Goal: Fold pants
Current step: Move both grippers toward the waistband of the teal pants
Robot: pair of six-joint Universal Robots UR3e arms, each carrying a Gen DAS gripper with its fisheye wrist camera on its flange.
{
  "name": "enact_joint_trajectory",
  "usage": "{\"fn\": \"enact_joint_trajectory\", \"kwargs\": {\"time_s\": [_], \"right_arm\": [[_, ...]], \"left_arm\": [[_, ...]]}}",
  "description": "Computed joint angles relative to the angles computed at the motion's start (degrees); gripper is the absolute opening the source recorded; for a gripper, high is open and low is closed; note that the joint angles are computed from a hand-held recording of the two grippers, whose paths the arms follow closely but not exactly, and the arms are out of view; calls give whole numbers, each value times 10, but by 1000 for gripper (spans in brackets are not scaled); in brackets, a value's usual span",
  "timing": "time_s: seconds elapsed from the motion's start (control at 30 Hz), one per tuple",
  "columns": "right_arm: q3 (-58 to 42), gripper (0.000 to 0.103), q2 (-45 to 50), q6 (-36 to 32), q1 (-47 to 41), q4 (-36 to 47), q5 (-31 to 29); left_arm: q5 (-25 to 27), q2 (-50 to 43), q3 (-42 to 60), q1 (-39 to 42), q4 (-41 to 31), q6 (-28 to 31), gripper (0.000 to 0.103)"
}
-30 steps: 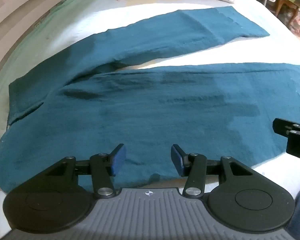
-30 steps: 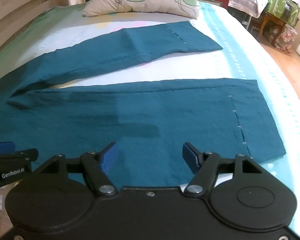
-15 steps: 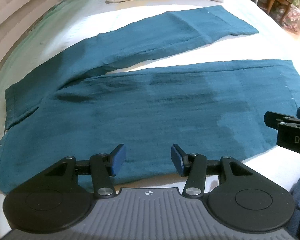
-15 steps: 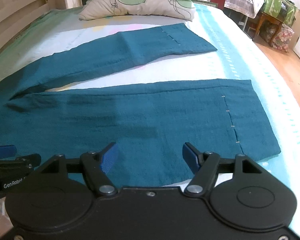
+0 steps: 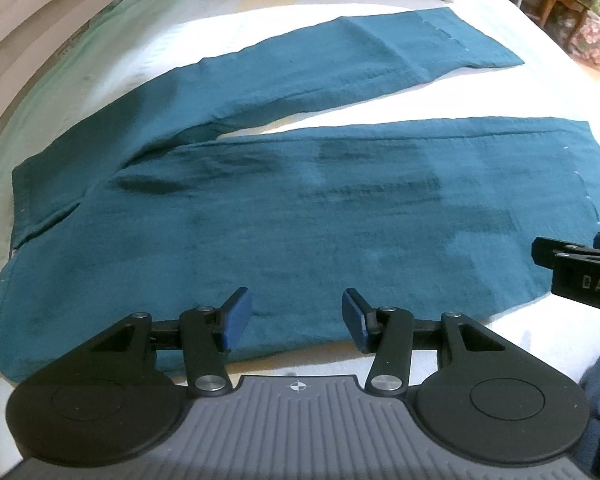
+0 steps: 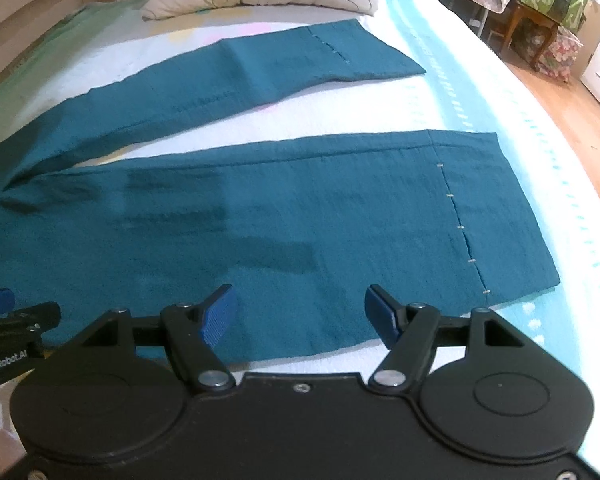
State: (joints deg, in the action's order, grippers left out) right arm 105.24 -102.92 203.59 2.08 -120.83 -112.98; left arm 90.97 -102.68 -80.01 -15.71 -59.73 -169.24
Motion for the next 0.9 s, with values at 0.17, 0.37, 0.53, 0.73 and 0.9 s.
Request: {"fn": "enact_joint_trajectory", "kwargs": {"time_s": [0.17,0.37,0.53,0.73,0.9], "right_arm": [[-2,72,1,-1,-7,5,9],[-3,72,7,-3,-9,1,15],[-4,72,10,-5,-10,-3,17],[-9,72,15,-4,-10,-2,19],[-15,72,25,-15,-13,-10,31]], "left_arm": [[7,4,-13,-2,15,-4,49],[-18,-4,22,7,-37,-14,49],[-8,-11,30,7,-46,-21,49],[-10,-15,34,11,-52,-25,49],[-24,-19,47,17,-66,-29,49]]}}
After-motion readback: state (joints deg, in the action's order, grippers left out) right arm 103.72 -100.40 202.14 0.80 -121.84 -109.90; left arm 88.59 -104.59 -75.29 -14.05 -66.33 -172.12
